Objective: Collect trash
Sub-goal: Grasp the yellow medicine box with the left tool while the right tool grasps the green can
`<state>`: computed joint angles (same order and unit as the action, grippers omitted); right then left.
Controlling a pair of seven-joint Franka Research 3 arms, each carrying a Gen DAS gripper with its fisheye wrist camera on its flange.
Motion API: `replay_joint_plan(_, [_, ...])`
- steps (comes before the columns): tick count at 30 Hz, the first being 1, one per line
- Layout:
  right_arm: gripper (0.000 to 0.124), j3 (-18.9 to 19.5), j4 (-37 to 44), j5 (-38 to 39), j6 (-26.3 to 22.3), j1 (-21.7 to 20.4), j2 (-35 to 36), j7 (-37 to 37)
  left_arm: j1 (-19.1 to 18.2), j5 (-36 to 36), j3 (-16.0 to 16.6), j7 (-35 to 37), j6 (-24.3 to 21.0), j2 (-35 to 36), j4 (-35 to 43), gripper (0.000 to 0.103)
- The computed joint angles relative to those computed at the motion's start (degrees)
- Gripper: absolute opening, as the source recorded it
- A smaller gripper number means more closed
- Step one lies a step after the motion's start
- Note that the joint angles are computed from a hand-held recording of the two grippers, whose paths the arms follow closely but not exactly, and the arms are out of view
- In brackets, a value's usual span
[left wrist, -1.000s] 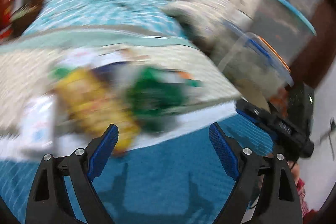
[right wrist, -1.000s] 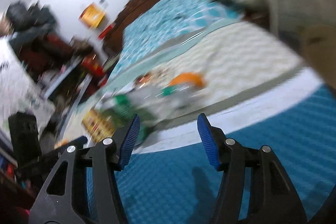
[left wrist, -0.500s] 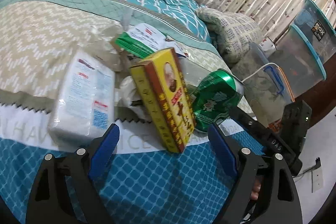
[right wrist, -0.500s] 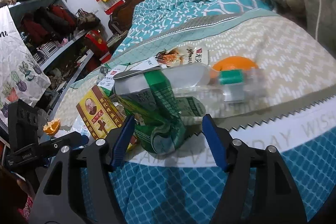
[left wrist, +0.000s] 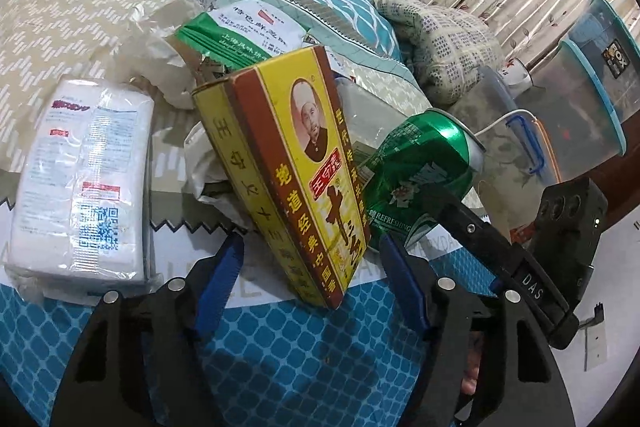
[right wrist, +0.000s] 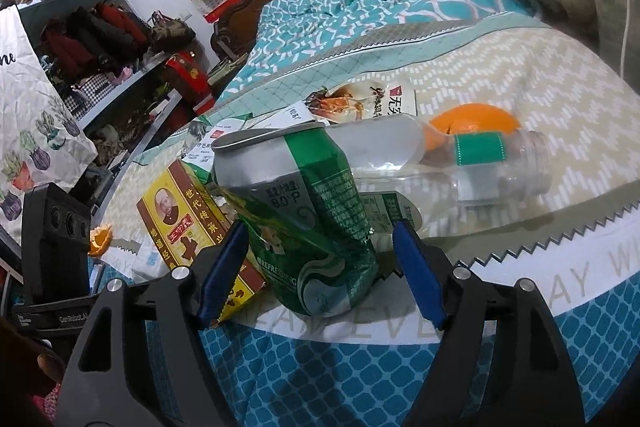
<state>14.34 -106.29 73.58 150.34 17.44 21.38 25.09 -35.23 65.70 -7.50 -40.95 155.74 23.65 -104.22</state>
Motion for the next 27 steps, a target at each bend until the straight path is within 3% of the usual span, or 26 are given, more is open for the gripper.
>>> replay_joint_plan(3, [0.074,-0.02,0.30,-0.87,-0.48,0.10,0.23,0.14,-0.17,1.03,0.41,-1.28,0.42,0.27,0.36,0.061])
replay_joint_plan(7, [0.048,-0.16,0.32,-3.06,-1.32,0.35,0.35,1.24,0.07,0.62,0.47,-1.00,0.90,1.24,1.45,0.051])
replay_joint_plan(17, [0.030,0.41,-3.13,-1.48,-0.99,0.66,-2.41,-3.67,-0.69,2.36,1.18,-3.16,0.97,0.85,1.11,0.038])
replay_joint_plan(27, [0.020,-0.84,-8.03,5.21,-0.79,1.23,-6.31,-8.60,-1.43,2.58,-1.10,-0.30,-2.75,-0.27,1.42,0.024])
